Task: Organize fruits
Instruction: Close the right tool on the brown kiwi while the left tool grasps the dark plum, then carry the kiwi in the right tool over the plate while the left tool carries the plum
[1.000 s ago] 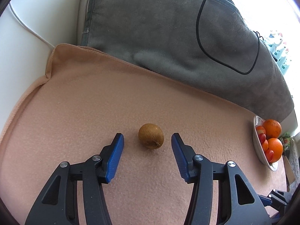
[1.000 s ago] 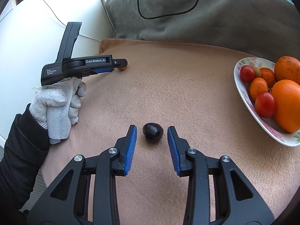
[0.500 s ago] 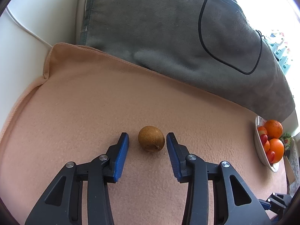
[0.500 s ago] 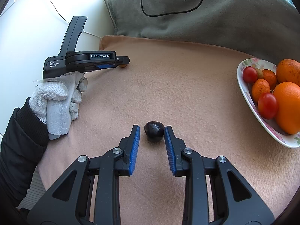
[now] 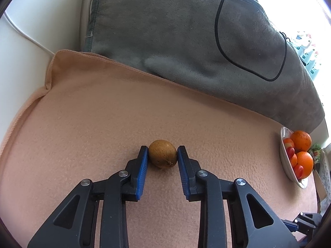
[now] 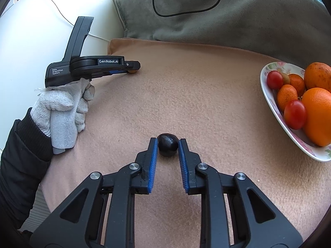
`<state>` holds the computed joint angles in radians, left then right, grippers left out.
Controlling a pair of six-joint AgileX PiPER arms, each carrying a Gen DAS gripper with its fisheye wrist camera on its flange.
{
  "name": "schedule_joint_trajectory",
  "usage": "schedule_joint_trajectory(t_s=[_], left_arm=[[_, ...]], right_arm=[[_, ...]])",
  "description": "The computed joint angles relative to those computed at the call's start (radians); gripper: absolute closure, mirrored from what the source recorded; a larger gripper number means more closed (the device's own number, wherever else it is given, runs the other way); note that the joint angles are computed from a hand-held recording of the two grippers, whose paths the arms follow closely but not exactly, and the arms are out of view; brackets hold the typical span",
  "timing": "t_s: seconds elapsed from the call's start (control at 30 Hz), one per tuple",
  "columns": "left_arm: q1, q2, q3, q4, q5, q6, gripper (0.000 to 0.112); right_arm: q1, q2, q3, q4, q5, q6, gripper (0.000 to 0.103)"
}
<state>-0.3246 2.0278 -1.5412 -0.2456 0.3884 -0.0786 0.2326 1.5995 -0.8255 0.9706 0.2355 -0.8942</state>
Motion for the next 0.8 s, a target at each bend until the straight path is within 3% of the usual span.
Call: schedule_joint_trajectory(t_s=[0.27,0.8], left_arm=[[0.018,-0.036,0.073,-0.065,-0.038,0.074,0.085],[0.005,-0.115,0.158,-0.089,-0.076,0.1,0.085]], right_arm=[[0.007,-0.006,0.003,-0.033,-0.006,0.039,0.083],[-0.039,-0.049,0.053,0.208,0.003,-0.188,0.084]])
